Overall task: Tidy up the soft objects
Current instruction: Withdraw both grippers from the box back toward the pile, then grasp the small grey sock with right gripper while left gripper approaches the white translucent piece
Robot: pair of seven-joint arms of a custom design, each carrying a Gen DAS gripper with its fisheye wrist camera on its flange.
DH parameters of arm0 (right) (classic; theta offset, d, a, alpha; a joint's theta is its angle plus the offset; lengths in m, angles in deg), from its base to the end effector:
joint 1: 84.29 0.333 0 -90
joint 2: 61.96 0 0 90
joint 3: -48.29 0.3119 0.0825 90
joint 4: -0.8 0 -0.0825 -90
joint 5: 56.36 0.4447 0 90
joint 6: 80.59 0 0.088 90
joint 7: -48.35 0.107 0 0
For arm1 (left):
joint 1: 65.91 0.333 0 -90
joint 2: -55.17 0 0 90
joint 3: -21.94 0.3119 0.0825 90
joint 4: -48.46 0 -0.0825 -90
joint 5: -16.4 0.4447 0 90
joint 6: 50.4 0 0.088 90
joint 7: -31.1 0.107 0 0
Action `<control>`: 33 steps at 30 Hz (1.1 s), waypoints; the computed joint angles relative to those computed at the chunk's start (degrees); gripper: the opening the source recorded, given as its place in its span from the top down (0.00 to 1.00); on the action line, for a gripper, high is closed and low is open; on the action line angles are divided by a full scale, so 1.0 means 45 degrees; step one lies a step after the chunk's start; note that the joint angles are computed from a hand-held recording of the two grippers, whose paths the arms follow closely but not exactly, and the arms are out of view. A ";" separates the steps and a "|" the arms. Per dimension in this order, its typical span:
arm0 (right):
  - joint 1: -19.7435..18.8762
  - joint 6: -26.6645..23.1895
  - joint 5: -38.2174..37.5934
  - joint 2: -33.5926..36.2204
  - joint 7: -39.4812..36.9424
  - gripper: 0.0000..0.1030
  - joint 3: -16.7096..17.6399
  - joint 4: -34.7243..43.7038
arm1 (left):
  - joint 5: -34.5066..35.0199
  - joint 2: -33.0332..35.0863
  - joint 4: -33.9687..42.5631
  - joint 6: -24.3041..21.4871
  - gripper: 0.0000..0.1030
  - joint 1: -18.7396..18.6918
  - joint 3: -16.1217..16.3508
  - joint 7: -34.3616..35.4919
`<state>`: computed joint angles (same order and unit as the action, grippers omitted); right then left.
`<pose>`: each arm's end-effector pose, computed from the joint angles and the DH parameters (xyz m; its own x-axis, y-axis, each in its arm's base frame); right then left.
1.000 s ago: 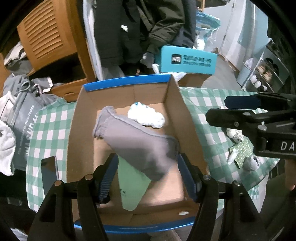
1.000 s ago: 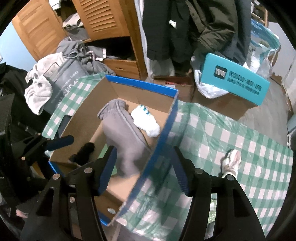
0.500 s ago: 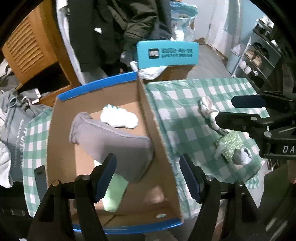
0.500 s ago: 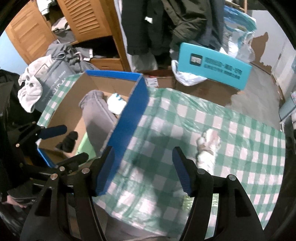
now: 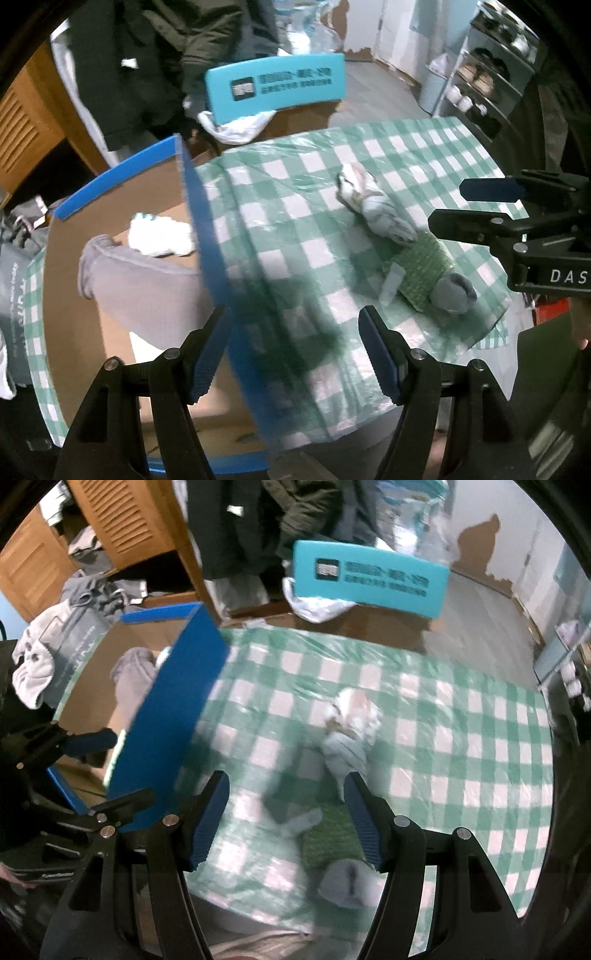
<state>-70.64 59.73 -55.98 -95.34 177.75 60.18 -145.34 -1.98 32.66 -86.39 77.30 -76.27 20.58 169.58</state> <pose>0.4222 0.2033 0.4831 -0.2004 -0.9583 -0.2037 -0.8678 0.2701 -0.4170 0.5006 -0.1142 0.4814 -0.7764 -0.6301 0.0096 -0.5883 0.7193 -0.3694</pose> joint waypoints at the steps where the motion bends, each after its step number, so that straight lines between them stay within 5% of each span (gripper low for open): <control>1: 0.0023 -0.0041 0.0063 -0.0152 0.0008 0.37 -0.0055 -0.0179 | -0.0003 -0.0012 -0.0039 -0.0033 0.30 -0.0032 -0.0029 0.0018; 14: 0.0154 -0.0500 0.0979 -0.1774 0.0048 0.37 -0.0408 -0.2364 | 0.0242 0.0225 -0.0535 -0.0089 0.30 -0.0491 -0.0498 -0.0363; 33: 0.0905 -0.0704 0.2573 -0.0611 -0.1434 0.37 -0.0882 -0.3018 | 0.0443 0.1018 -0.0640 0.0008 0.30 -0.0717 -0.0868 -0.0861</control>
